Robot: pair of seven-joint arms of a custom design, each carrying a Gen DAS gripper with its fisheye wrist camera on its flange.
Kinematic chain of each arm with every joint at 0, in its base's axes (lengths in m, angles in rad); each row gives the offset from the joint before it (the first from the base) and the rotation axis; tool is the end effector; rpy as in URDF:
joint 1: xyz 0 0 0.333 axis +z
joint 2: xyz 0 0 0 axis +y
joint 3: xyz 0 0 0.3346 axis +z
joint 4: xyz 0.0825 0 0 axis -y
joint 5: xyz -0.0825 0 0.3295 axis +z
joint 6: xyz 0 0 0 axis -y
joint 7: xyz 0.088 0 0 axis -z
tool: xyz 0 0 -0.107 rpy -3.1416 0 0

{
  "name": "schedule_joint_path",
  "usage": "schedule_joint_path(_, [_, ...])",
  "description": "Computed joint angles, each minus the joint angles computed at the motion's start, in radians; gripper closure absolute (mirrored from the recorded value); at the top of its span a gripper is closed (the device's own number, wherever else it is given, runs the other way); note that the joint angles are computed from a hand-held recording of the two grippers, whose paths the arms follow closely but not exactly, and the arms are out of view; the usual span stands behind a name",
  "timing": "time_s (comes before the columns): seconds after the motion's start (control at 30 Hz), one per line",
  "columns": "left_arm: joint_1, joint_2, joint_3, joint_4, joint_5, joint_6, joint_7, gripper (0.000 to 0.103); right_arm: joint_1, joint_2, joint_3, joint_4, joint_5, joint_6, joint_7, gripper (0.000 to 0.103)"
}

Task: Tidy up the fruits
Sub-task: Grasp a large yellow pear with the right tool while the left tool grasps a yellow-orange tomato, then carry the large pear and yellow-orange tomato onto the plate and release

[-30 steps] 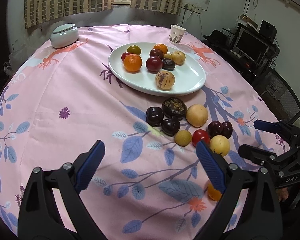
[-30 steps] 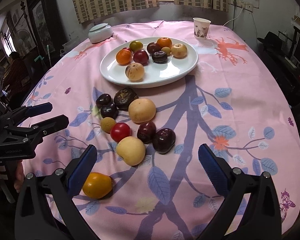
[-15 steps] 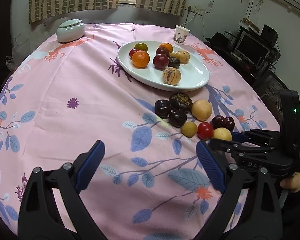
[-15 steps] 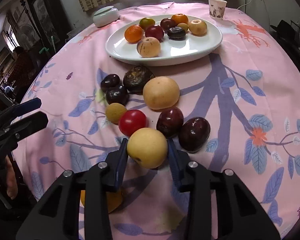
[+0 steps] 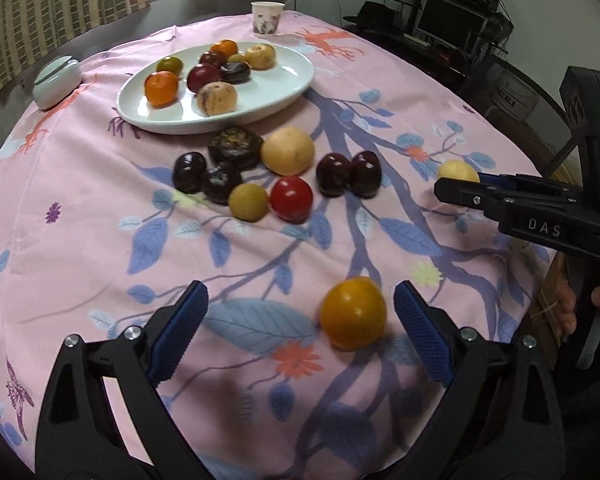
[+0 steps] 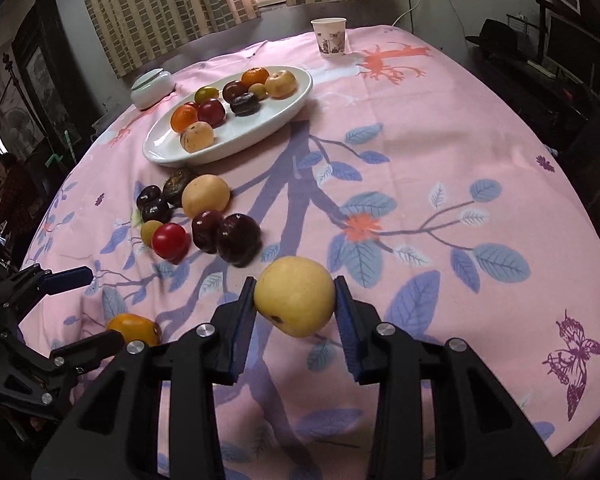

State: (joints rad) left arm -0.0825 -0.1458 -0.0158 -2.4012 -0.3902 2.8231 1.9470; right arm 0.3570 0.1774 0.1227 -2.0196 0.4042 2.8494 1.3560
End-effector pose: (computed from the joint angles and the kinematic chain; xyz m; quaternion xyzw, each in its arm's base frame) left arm 0.4694 -0.0274 0.4858 -0.6270 0.7208 -0.2524 0.1540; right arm 0.5331 0.2486 0.4867 -0.7676 0.5449 -0.0898 0.3252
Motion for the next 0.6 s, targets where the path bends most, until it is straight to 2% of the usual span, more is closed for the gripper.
schedule_joint_path(0.13, [-0.019, 0.027, -0.016, 0.002, -0.023, -0.006, 0.003, 0.01, -0.033, -0.014, 0.04, -0.023, 0.126, -0.011, -0.131, 0.064])
schedule_joint_path(0.17, [-0.021, 0.035, -0.016, 0.008, -0.04, -0.018, 0.008, 0.03, -0.037, -0.014, 0.044, -0.023, 0.152, -0.019, -0.156, 0.064])
schedule_joint_path(0.2, [-0.007, 0.037, -0.032, 0.0, 0.001, 0.0, -0.035, 0.037, -0.037, -0.016, 0.045, -0.023, 0.172, -0.024, -0.175, 0.064])
schedule_joint_path(0.23, [-0.006, 0.033, -0.037, -0.007, 0.009, 0.015, -0.042, 0.06, -0.034, -0.016, 0.042, -0.022, 0.18, -0.027, -0.185, 0.064])
schedule_joint_path(0.27, [-0.015, 0.03, -0.028, -0.001, -0.025, -0.003, -0.012, 0.066, -0.032, -0.016, 0.04, -0.021, 0.189, -0.03, -0.195, 0.064])
schedule_joint_path(0.33, [-0.022, 0.022, -0.02, -0.001, -0.065, -0.013, 0.02, 0.066, -0.027, -0.016, 0.036, -0.016, 0.2, -0.033, -0.206, 0.064])
schedule_joint_path(0.6, [-0.018, 0.002, -0.007, -0.005, -0.067, 0.003, 0.043, 0.066, -0.004, -0.003, 0.025, 0.006, 0.177, -0.041, -0.187, 0.064])
